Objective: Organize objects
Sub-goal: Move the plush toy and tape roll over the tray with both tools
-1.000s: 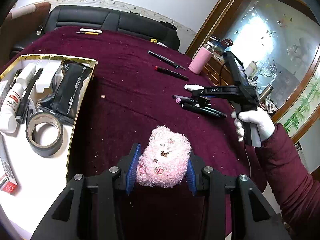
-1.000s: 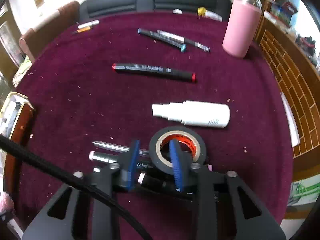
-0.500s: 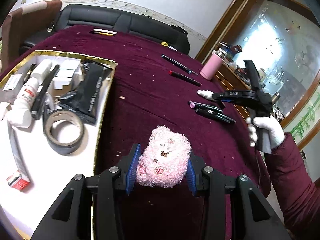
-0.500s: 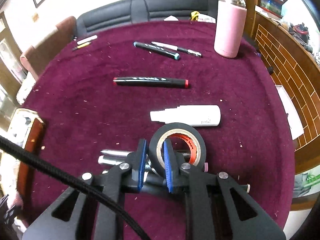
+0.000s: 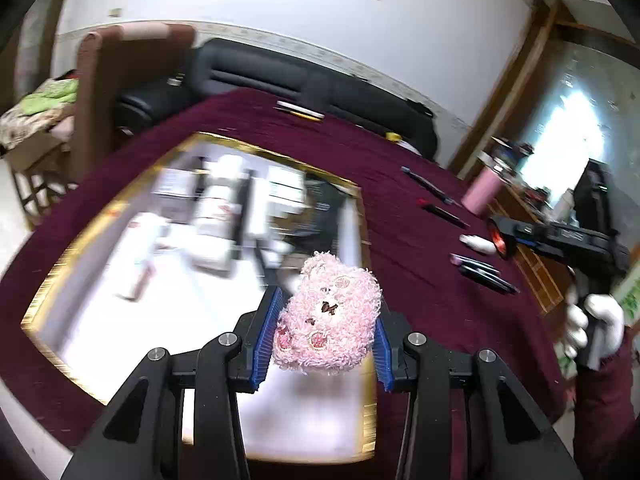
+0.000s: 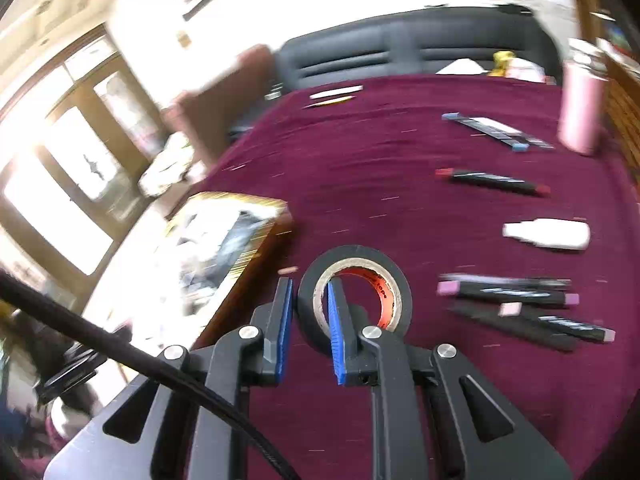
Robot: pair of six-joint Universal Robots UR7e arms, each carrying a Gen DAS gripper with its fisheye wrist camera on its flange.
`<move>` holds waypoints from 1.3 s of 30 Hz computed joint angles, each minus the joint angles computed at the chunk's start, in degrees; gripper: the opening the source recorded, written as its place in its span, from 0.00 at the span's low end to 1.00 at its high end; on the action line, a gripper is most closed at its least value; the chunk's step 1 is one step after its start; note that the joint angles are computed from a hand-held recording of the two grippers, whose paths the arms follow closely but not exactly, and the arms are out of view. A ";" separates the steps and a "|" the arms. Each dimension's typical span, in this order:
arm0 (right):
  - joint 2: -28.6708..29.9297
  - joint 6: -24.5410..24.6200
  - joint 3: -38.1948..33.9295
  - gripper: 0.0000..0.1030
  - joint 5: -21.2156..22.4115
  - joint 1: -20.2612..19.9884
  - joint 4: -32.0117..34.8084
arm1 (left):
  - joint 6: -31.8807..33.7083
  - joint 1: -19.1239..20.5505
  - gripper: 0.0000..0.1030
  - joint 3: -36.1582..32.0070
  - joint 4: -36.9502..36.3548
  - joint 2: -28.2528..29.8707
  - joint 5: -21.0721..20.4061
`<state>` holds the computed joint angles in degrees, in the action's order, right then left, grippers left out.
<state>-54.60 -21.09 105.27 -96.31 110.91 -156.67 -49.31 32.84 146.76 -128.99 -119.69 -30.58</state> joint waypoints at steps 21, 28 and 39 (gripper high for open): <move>10.15 -2.20 0.14 0.16 6.27 7.40 5.03 | 13.87 11.95 0.35 -2.95 -10.60 8.17 -5.96; 10.22 -1.86 -0.49 0.16 6.29 7.14 5.82 | 15.01 12.52 0.35 -4.98 -7.66 10.39 -3.89; 13.10 -4.51 -2.22 0.16 4.51 9.84 8.69 | -1.59 7.44 0.35 -3.45 19.55 -8.12 -2.02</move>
